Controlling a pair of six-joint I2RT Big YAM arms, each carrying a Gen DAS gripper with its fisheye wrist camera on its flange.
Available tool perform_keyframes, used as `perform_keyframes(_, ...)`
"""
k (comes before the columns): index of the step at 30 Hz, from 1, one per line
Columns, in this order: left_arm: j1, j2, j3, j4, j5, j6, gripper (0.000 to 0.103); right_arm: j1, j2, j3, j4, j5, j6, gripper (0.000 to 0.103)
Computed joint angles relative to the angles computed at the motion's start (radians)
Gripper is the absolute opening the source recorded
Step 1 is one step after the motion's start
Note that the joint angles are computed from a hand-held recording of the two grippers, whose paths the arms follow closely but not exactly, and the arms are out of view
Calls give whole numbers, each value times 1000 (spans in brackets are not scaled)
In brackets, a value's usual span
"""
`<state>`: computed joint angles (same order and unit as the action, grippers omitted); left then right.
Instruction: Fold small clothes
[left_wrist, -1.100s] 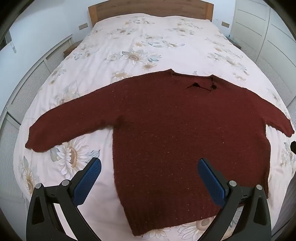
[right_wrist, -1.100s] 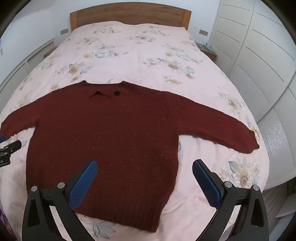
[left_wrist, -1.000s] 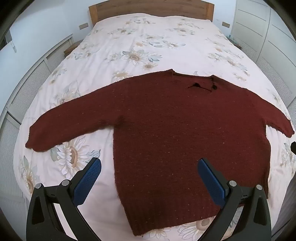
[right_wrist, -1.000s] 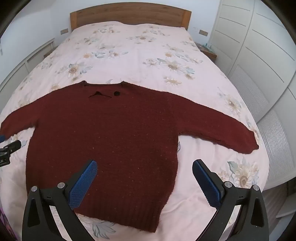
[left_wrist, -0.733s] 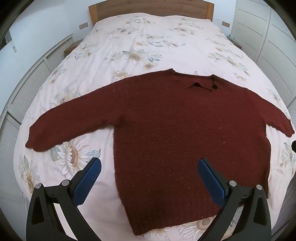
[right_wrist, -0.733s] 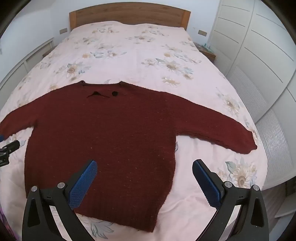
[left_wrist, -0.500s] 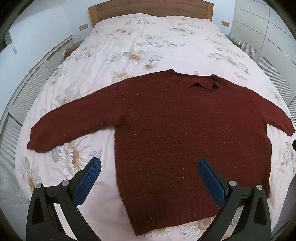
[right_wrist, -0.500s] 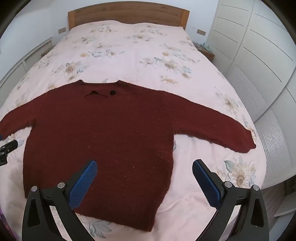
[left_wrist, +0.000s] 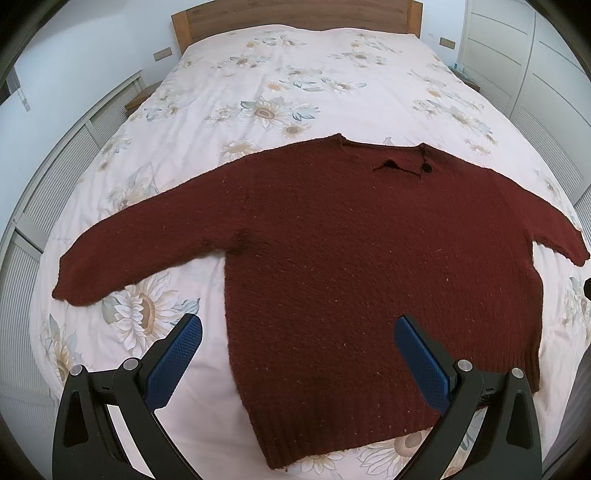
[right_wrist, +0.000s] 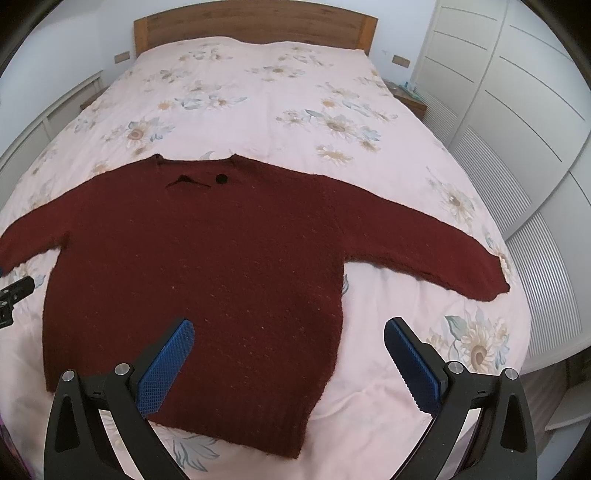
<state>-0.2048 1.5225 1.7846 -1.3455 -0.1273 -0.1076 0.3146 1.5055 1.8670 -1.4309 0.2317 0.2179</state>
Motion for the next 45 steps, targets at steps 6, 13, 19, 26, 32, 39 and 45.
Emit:
perform_keyframes(6, -3, 3, 2, -2, 0, 8, 102, -4, -1, -8, 1, 1, -2, 103)
perform_keyframes(13, -8, 9, 6, -10, -4, 9, 102, -3, -3, -12, 2, 2, -2, 103)
perform_keyframes(19, -7, 10, 8, -11, -4, 9, 102, -2, -2, -13, -2, 4, -2, 103)
perform_keyframes(26, -5, 11, 7, -11, -2, 10, 102, 1, 1, -11, -8, 4, -9, 103)
perform_keyframes(32, 3, 7, -5, -7, 5, 10, 102, 5, 3, -10, -12, 7, -12, 103)
perform_keyframes(39, 6, 3, -13, -5, 6, 14, 102, 9, 5, -5, -13, 12, -18, 103)
perform_keyframes(45, 6, -2, -24, 1, 3, 18, 102, 12, 6, -5, -18, 18, -19, 103)
